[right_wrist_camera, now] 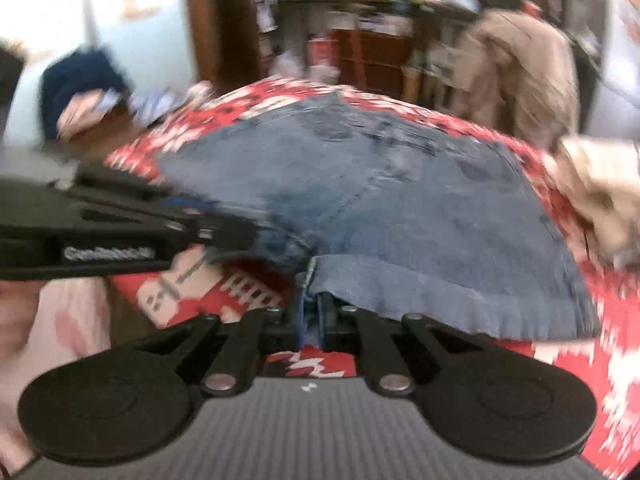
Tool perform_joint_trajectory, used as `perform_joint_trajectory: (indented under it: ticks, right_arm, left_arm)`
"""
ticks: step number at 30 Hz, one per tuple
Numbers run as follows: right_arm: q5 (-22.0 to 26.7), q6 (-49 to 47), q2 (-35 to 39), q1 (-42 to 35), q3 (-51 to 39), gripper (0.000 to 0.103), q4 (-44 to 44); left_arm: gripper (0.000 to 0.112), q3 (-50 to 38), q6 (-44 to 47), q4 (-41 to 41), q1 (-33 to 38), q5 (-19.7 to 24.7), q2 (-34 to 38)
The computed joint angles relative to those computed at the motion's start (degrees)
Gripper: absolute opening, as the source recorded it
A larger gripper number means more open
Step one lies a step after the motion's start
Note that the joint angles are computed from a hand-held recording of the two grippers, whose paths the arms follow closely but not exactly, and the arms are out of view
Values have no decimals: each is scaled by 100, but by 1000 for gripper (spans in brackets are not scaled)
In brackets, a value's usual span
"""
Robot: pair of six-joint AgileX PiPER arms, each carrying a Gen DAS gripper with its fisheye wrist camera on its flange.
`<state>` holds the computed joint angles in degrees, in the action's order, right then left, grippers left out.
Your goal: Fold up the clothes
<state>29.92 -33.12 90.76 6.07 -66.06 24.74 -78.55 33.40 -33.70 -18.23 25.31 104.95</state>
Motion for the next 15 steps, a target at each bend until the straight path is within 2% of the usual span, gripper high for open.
perform_joint_trajectory:
  ticks: [3,5,8,9,11,15]
  right_arm:
    - [61,-161,193,94,-19,7,-14]
    - [61,-168,310,94,14,7,-5]
    - [42,-335,304,34,159,9,157]
    - [55,-499,239,-4,226,10,285]
    - [89,-817,110,-80,354,21,532]
    - [175,-994,-34,-348,435,28,814]
  left_arm:
    - [6,-143,-124,264,-44,161,285]
    - [6,-238,-138,192,47,434,406]
    - [7,-177,23,-5,135,621,382]
    - [9,-129,59,-4,121,586,339]
    - [9,-31,105,37,74,475,245]
    - [20,56,31,162,-33,193,153]
